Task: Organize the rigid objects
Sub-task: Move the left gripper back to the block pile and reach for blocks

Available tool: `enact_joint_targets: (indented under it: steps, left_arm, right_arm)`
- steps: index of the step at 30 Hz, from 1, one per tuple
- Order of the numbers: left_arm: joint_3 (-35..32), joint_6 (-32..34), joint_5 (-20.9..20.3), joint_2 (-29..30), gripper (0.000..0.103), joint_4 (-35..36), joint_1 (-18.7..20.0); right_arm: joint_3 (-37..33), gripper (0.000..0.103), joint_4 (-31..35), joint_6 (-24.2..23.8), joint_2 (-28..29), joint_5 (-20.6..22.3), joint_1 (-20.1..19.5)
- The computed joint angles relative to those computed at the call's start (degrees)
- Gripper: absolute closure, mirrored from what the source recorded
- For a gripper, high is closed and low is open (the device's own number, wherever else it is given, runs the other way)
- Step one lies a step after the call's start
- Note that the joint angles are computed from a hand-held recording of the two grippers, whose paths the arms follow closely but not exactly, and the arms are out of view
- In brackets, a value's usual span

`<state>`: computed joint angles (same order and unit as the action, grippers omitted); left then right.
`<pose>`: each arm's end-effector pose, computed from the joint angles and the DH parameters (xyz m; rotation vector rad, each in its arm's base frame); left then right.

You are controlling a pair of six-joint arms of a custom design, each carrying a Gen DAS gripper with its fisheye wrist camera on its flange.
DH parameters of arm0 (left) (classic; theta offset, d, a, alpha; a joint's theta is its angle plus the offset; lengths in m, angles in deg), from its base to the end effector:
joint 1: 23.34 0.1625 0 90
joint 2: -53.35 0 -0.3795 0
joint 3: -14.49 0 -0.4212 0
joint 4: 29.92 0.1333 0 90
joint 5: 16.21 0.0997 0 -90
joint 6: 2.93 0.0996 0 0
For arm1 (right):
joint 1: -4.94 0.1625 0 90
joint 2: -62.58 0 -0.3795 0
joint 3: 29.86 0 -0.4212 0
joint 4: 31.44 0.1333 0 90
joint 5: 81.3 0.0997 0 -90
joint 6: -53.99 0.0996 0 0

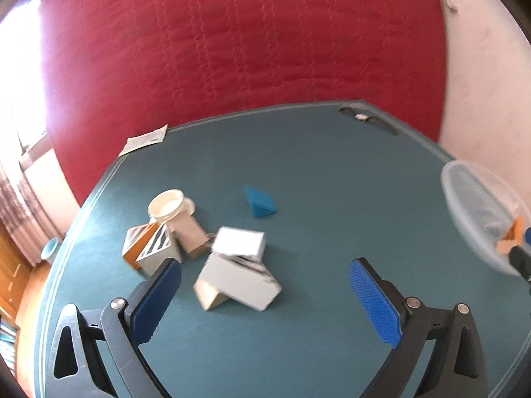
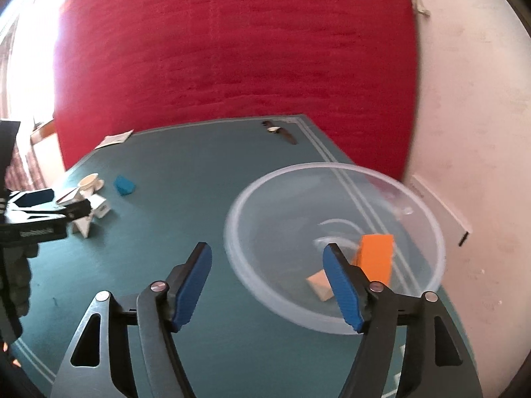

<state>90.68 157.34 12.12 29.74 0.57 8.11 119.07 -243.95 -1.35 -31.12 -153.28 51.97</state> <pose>-0.3201 -0.4548 -0.0790 0.6577 2.1063 -0.9345 -0.1127 -0.3618 0.2506 0.4576 -2.1151 1.1947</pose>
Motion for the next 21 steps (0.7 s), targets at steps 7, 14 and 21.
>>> enact_joint_targets:
  steps: [7,14,21]
  left_arm:
    - [1.46,-3.57,-2.18,0.51,0.0,2.84,0.61]
    - [0.41,-5.67,-3.24,1.42,0.0,5.38,1.96]
    - [-3.21,-6.61,-2.88,4.06,0.0,9.85,2.97]
  right_arm:
    - [1.25,0.032,2.1,-3.14,0.33,-0.84,1.51]
    - [1.99,0.032,3.16,-5.24,0.55,-1.29,2.04]
    - [1.98,0.032,4.34,-5.99,0.45,-2.05,2.4]
